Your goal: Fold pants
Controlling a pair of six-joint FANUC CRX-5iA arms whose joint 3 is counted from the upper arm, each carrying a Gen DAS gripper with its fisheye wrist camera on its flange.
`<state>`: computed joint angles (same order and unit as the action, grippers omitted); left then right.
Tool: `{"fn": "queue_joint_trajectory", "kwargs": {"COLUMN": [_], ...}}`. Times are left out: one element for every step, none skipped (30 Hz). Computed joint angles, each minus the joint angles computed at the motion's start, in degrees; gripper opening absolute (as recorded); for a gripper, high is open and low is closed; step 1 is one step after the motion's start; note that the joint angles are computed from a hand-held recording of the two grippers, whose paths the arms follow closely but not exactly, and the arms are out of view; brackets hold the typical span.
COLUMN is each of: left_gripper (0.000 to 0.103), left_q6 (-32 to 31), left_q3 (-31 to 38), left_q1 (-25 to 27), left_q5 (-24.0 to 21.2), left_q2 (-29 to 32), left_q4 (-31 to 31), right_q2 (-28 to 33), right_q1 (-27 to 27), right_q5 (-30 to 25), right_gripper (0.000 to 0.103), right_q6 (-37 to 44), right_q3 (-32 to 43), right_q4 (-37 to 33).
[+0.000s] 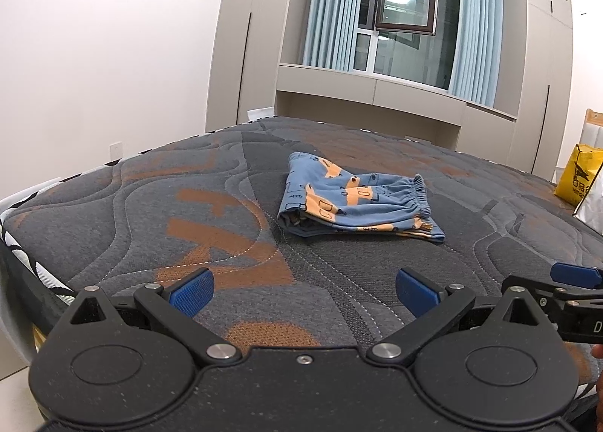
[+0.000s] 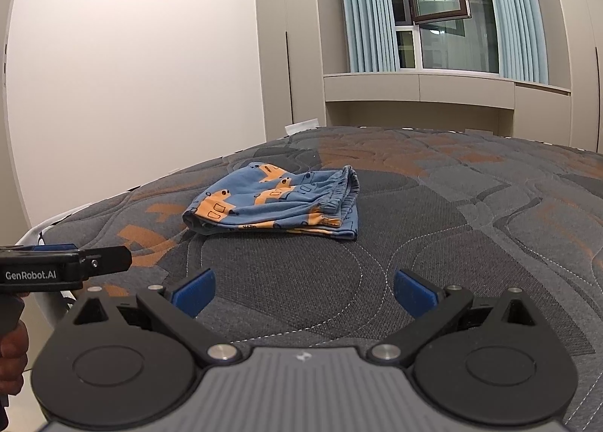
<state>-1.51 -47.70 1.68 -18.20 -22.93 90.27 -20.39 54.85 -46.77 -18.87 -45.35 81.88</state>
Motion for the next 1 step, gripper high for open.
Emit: {"fn": "queue_joint_trajectory", "kwargs": {"left_gripper": [0.102], "left_q6": [0.21], "left_q3": [0.03], "left_q1": [-0.11], "left_q5": [0.28], "left_q2": [0.16], "left_q4": [-0.14], "right_q2": [0.06], "right_q1": [-0.07], "right_q5": [0.09], "right_gripper": [0.103], "right_q6": [-0.02], "right_q3": [0.01], "right_q4": [-0.1]}}
